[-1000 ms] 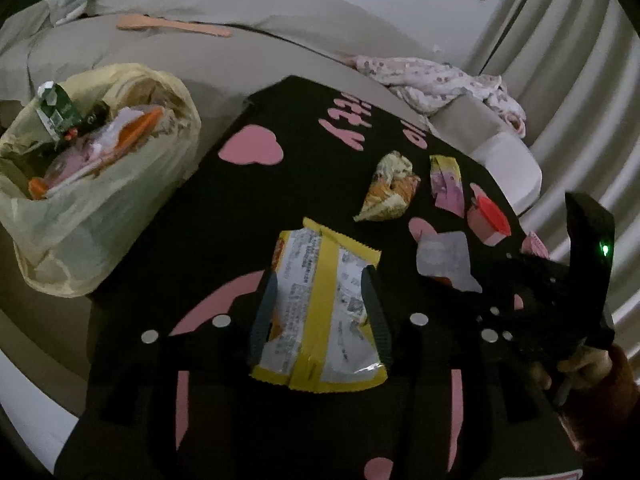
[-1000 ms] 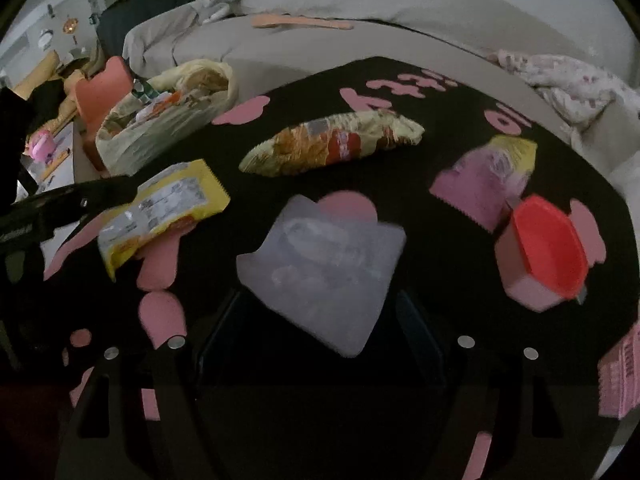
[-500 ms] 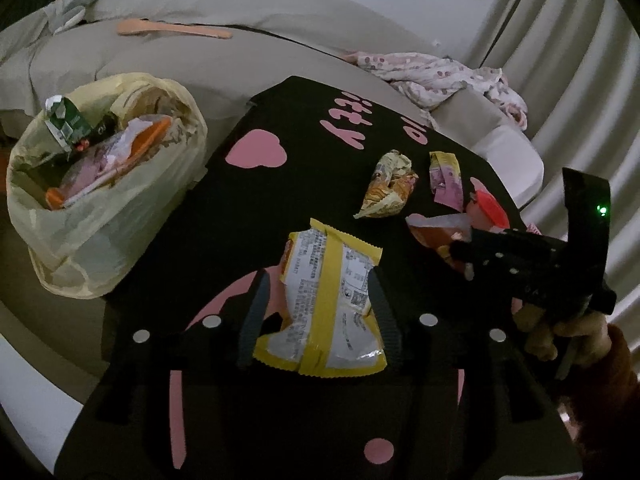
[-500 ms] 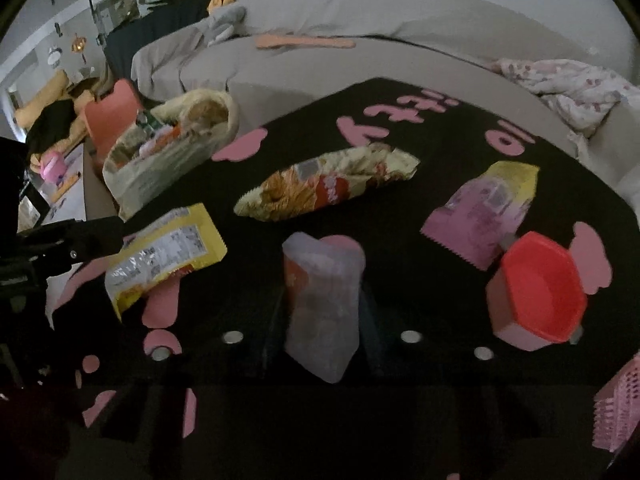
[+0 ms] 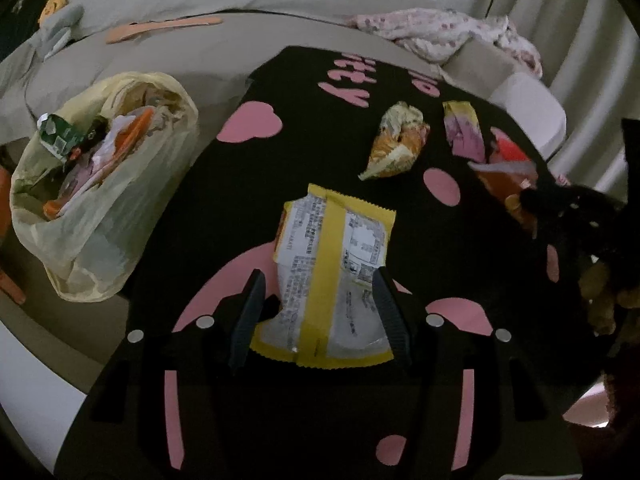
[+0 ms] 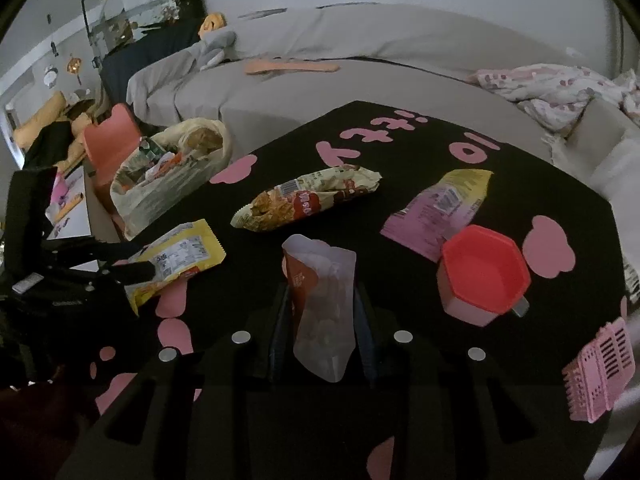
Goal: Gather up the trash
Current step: 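Carry the snack bag and grey pad over the yellow bag with both tools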
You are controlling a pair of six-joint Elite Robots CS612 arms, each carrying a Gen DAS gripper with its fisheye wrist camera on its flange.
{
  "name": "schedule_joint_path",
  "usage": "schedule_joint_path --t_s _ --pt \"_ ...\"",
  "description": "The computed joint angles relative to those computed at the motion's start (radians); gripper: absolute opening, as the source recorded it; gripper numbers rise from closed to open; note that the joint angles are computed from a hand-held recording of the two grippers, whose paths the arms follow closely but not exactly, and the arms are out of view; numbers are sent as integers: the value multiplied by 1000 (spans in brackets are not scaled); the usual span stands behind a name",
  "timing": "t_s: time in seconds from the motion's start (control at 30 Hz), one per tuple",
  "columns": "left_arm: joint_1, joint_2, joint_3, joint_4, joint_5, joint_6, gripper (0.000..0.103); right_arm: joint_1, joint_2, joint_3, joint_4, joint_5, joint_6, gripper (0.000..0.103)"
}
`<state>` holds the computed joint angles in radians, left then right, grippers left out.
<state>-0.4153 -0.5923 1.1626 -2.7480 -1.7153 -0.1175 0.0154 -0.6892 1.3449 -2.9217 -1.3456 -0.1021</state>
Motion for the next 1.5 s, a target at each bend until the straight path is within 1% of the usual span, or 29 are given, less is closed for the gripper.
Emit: schedule_joint_path --t_s 0.13,0.17,0.2,0.3,0.33,0.37,0.53,0.63,0.7,0.8,0.93,1.1,1.2,1.33,1.37,1.43,1.5 --pt "-5 1 -5 16 10 17 52 -6 -11 26 -29 4 17 30" --pt "-6 1 -4 14 1 19 50 -7 -13 30 -35 4 19 30" --pt "-5 0 -3 12 -11 23 39 -7 -14 32 -40 2 23 30" --pt "-4 -4 4 2 -38 25 30 -10 -23 46 -58 12 37 30" --pt "-4 -8 12 -18 -40 14 27 -11 -27 51 -67 12 40 30" --pt "-3 -11 18 -35 -42 6 26 -10 -31 56 -78 11 39 30" --pt "7 -38 50 -144 -32 -37 26 3 -56 73 -145 -17 7 30" --pt "17 -59 68 -220 -7 -65 26 11 -67 66 -180 -4 -12 30" --pt "24 -72 79 -267 17 -81 26 19 -72 51 -201 10 -25 30" --pt "36 -97 104 -355 74 -101 26 33 -73 22 -226 36 -49 30" --pt "53 -119 126 -425 128 -115 27 57 -68 -18 -246 52 -88 30" --pt "75 -136 147 -480 188 -130 27 77 -54 -64 -230 72 -116 30" --pt "91 -129 139 -506 221 -149 27 89 -43 -94 -214 77 -128 30" --pt "116 -94 102 -510 249 -180 27 98 -20 -139 -172 89 -118 30" --pt "121 -82 89 -500 249 -184 27 99 -13 -152 -156 90 -116 30" --pt "131 -50 47 -449 226 -193 27 101 -1 -172 -130 90 -113 30" --pt "138 -10 -10 -379 190 -192 27 103 15 -197 -97 88 -108 30"
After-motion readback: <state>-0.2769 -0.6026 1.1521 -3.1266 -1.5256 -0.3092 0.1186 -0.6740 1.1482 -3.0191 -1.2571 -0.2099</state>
